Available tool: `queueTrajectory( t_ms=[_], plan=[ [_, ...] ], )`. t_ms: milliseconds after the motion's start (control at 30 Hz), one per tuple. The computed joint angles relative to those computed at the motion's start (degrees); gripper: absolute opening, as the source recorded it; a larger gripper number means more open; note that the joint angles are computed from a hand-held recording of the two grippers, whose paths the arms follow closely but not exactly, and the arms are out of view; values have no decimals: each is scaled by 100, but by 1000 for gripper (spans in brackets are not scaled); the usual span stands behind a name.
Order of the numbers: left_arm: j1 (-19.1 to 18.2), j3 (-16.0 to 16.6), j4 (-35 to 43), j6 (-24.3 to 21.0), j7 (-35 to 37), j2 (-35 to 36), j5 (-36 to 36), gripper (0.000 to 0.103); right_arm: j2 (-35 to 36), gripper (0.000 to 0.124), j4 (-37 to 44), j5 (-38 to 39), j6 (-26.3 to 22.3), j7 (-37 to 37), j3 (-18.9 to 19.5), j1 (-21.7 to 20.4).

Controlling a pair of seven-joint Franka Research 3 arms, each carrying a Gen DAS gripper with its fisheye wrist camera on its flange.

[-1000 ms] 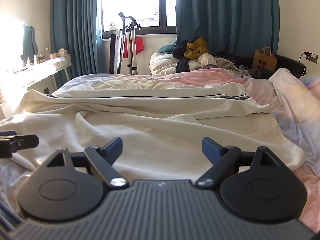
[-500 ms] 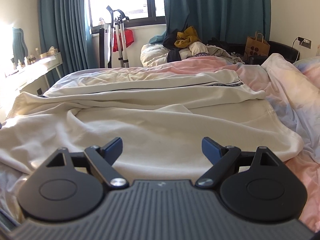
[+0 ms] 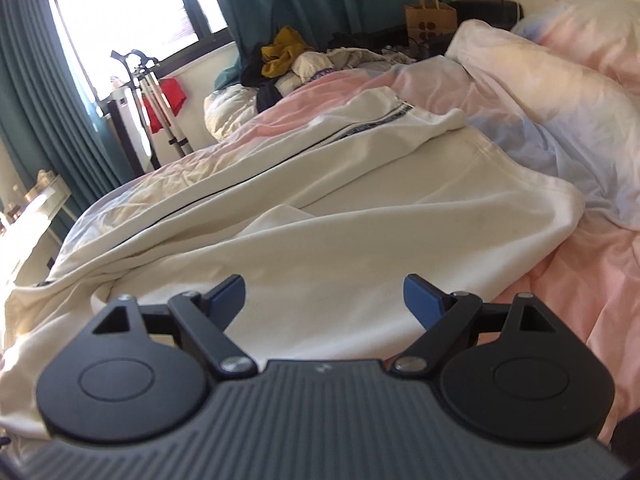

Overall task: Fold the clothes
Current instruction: 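Move the left gripper to the elastic waistband of the sweatpants, then grasp the waistband with the left gripper while the right gripper pinches the striped seam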

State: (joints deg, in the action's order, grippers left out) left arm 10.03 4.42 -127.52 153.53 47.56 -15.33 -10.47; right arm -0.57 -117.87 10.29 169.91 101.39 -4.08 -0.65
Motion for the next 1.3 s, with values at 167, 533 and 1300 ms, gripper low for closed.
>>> queueTrajectory(
  t_ms=[167, 533, 1300],
  plan=[
    [-58, -10, 1, 206, 79, 130, -104, 78, 450, 88, 540, -936, -503, 1174, -214, -79],
    [-486, 216, -52, 917, 679, 258, -947, 49, 719, 88, 489, -2002, -81, 4614, -843, -416],
    [-1694, 1205, -533, 1759, 3651, -728, -4306, 8, 1023, 5, 906, 5037, 1165, -585, 1373, -2169]
  ],
)
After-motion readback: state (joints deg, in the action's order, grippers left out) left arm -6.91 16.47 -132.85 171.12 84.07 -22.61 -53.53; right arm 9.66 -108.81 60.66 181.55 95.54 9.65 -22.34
